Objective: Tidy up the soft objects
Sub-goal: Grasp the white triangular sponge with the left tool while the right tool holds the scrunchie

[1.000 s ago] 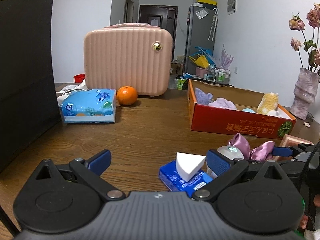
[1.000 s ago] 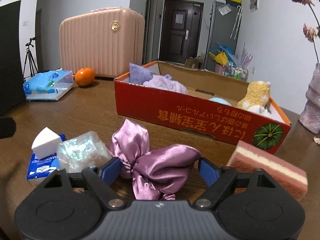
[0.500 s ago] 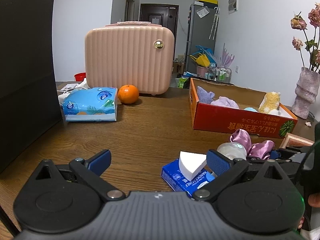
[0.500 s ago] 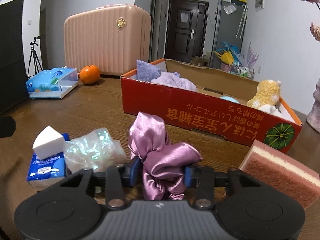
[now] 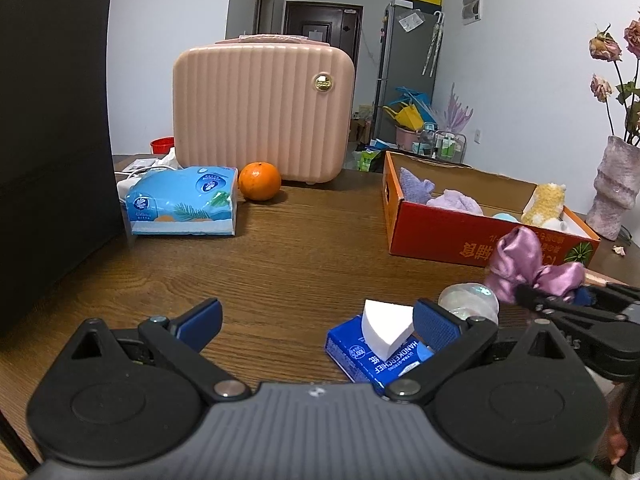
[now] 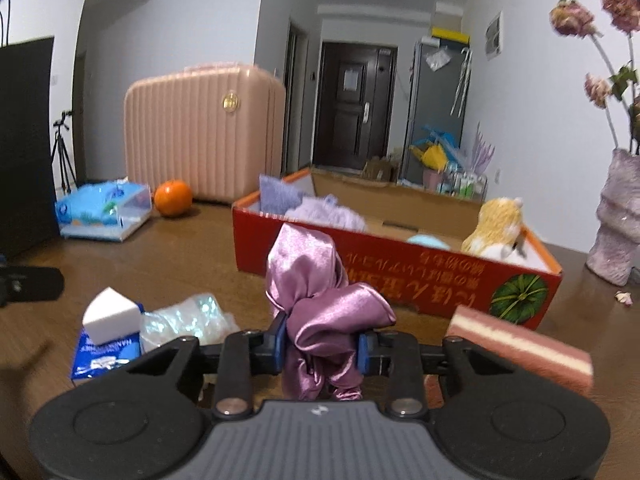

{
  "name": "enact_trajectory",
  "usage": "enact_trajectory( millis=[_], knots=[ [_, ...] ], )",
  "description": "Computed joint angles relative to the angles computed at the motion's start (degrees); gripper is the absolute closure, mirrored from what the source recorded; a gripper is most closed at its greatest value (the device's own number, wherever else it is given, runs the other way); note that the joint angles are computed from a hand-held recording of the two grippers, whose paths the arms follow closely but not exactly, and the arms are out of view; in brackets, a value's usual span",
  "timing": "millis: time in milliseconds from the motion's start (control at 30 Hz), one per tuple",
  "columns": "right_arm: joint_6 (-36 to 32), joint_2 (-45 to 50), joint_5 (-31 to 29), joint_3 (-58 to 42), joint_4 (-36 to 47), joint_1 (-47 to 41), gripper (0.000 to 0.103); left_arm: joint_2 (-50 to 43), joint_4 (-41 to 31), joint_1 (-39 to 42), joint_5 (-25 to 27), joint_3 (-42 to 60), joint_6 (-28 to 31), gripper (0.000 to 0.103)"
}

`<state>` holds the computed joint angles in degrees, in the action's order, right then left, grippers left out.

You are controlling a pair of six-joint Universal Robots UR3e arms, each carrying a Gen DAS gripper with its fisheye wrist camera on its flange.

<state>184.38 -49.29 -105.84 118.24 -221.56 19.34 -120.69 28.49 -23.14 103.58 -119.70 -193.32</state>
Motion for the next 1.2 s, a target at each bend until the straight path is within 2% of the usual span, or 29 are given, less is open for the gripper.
enact_trajectory(
  millis=[633,967,1200],
  knots=[
    [2.2,-5.0,-2.6,18.7,-20.9,-1.9,0.071,-1.3,1.0,-0.8,0.3,0.6,0.1,0.000],
    [3.9,-5.3,-1.4,23.8,-25.5,-5.2,0.071,-2.9,-0.4,-0.6,-3.1,3.1,2.3,0.000],
    [4.2,-5.3,-1.4,23.8,-25.1,-5.2,0.071,-7.6,-2.8,-2.3,-2.3,9.4,6.4,0.001]
  ],
)
